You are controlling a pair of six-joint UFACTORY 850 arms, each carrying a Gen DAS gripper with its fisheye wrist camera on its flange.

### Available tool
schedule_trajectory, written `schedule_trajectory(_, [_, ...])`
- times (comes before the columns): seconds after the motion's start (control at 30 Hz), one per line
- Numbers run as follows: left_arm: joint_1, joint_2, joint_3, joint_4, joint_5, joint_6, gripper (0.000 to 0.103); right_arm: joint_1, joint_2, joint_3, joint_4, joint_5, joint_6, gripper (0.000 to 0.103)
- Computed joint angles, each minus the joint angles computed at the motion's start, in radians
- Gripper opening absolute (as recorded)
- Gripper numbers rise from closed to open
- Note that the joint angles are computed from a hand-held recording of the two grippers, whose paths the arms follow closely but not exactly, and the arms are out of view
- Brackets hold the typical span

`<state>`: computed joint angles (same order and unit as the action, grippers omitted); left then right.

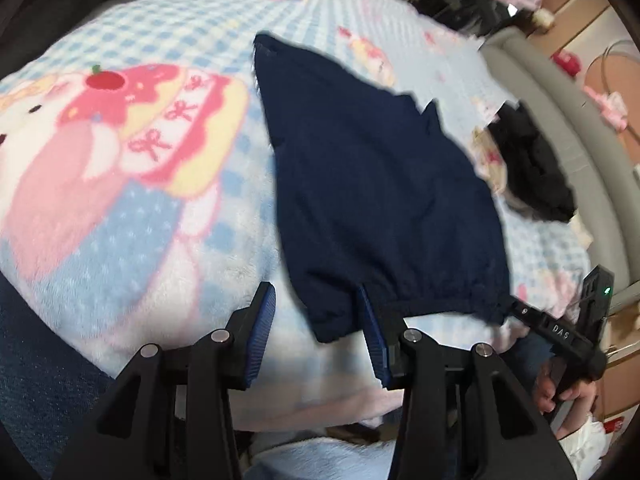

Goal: Fold clothes

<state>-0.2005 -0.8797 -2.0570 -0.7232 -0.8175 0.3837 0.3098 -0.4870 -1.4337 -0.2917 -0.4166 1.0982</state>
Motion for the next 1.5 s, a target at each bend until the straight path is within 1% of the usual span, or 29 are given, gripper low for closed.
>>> schedule_trajectory(0.03, [0.001, 0.015, 0.021, -0.035, 0.018, 0.033, 0.045, 0.003, 0.010, 0.011, -0.020, 0.028, 0.012, 0.043])
schedule_trajectory(0.1, [-0.006, 0.027, 0.034, -0.020, 0.042, 0.042, 0.045, 0.006, 0.023, 0.027, -0.035, 0.078, 0.012, 0.043])
schedule_trajectory(0.13, [-0.011, 0.025, 0.030, 0.017, 0.049, 0.020, 0.045, 0.005, 0.014, 0.019, 0.000, 0.073, -0.024, 0.043])
schedule_trajectory(0.2, [-0.021, 0.000, -0.002, 0.129, 0.038, -0.073, 0.040, 0.003, -0.008, -0.004, 0.038, 0.021, -0.062, 0.043])
schedule_trajectory(0.23, [-0.016, -0.004, -0.007, 0.126, 0.029, -0.084, 0.040, 0.003, -0.037, -0.042, 0.051, -0.025, -0.072, 0.041])
schedule_trajectory(0.27, [-0.011, 0.003, 0.004, 0.100, 0.034, -0.069, 0.040, 0.000, -0.047, -0.055, 0.066, -0.043, -0.079, 0.041])
schedule_trajectory(0.37, [-0.006, 0.042, 0.050, 0.029, 0.064, 0.005, 0.042, -0.010, -0.009, -0.021, 0.070, 0.002, -0.036, 0.044])
schedule_trajectory(0.4, [-0.006, 0.054, 0.064, -0.021, 0.059, 0.076, 0.046, -0.012, 0.001, -0.015, 0.081, 0.019, -0.048, 0.045])
schedule_trajectory(0.47, [-0.012, 0.067, 0.075, -0.071, 0.055, 0.169, 0.047, -0.011, 0.017, 0.003, 0.140, 0.057, -0.120, 0.045])
schedule_trajectory(0.53, [-0.022, 0.076, 0.077, -0.100, 0.052, 0.242, 0.047, -0.009, 0.000, -0.006, 0.172, 0.060, -0.153, 0.045])
schedule_trajectory(0.57, [-0.027, 0.066, 0.057, -0.079, 0.046, 0.234, 0.047, -0.006, 0.001, -0.003, 0.172, 0.049, -0.152, 0.045])
schedule_trajectory(0.63, [-0.035, 0.010, -0.024, 0.031, 0.019, 0.123, 0.047, -0.008, -0.006, 0.005, 0.219, 0.015, -0.190, 0.045])
schedule_trajectory(0.7, [-0.034, -0.045, -0.095, 0.115, -0.027, 0.010, 0.047, -0.011, -0.007, 0.011, 0.199, -0.015, -0.158, 0.035])
schedule_trajectory(0.73, [-0.033, -0.063, -0.116, 0.125, -0.038, -0.023, 0.047, -0.011, -0.006, 0.007, 0.177, -0.033, -0.130, 0.034])
schedule_trajectory(0.8, [-0.027, -0.043, -0.084, 0.081, -0.008, -0.001, 0.047, -0.009, 0.007, 0.009, 0.138, -0.054, -0.092, 0.034])
schedule_trajectory(0.83, [-0.023, -0.028, -0.062, 0.051, 0.012, 0.024, 0.047, -0.005, 0.018, 0.016, 0.110, -0.042, -0.069, 0.035])
schedule_trajectory(0.9, [-0.024, -0.004, -0.035, -0.008, 0.043, 0.095, 0.047, -0.002, 0.044, 0.045, 0.063, 0.020, -0.027, 0.037])
schedule_trajectory(0.93, [-0.030, 0.001, -0.033, -0.027, 0.052, 0.136, 0.047, -0.005, 0.053, 0.056, 0.084, 0.056, -0.049, 0.037])
schedule_trajectory(0.97, [-0.039, -0.003, -0.049, -0.029, 0.048, 0.161, 0.047, -0.011, 0.049, 0.055, 0.148, 0.076, -0.111, 0.037])
schedule_trajectory(1.07, [-0.071, -0.070, -0.171, 0.016, -0.012, 0.151, 0.047, -0.030, -0.004, 0.008, 0.343, 0.080, -0.297, 0.037])
schedule_trajectory(1.1, [-0.081, -0.095, -0.212, 0.026, -0.031, 0.143, 0.046, -0.032, -0.022, -0.008, 0.370, 0.073, -0.313, 0.037])
schedule_trajectory(1.13, [-0.091, -0.124, -0.258, 0.036, -0.053, 0.135, 0.046, -0.032, -0.022, -0.001, 0.373, 0.071, -0.304, 0.034])
schedule_trajectory(1.17, [-0.100, -0.146, -0.292, 0.061, -0.070, 0.121, 0.045, -0.031, -0.022, 0.006, 0.376, 0.069, -0.295, 0.033])
schedule_trajectory(1.2, [-0.107, -0.159, -0.303, 0.102, -0.080, 0.102, 0.045, -0.031, -0.022, 0.013, 0.379, 0.067, -0.287, 0.031])
schedule_trajectory(1.27, [-0.121, -0.196, -0.344, 0.210, -0.099, 0.015, 0.043, -0.029, -0.015, 0.020, 0.310, 0.060, -0.210, 0.029])
schedule_trajectory(1.33, [-0.123, -0.210, -0.349, 0.269, -0.106, -0.042, 0.040, -0.024, -0.013, 0.016, 0.188, 0.039, -0.099, 0.029])
schedule_trajectory(1.37, [-0.115, -0.202, -0.333, 0.238, -0.106, -0.029, 0.040, -0.022, -0.010, 0.017, 0.173, 0.036, -0.087, 0.029])
schedule_trajectory(1.43, [-0.102, -0.183, -0.297, 0.173, -0.099, 0.006, 0.039, -0.025, 0.000, 0.027, 0.235, 0.071, -0.153, 0.034])
schedule_trajectory(1.5, [-0.099, -0.150, -0.249, 0.110, -0.072, 0.069, 0.039, -0.030, -0.003, 0.021, 0.397, 0.107, -0.329, 0.036])
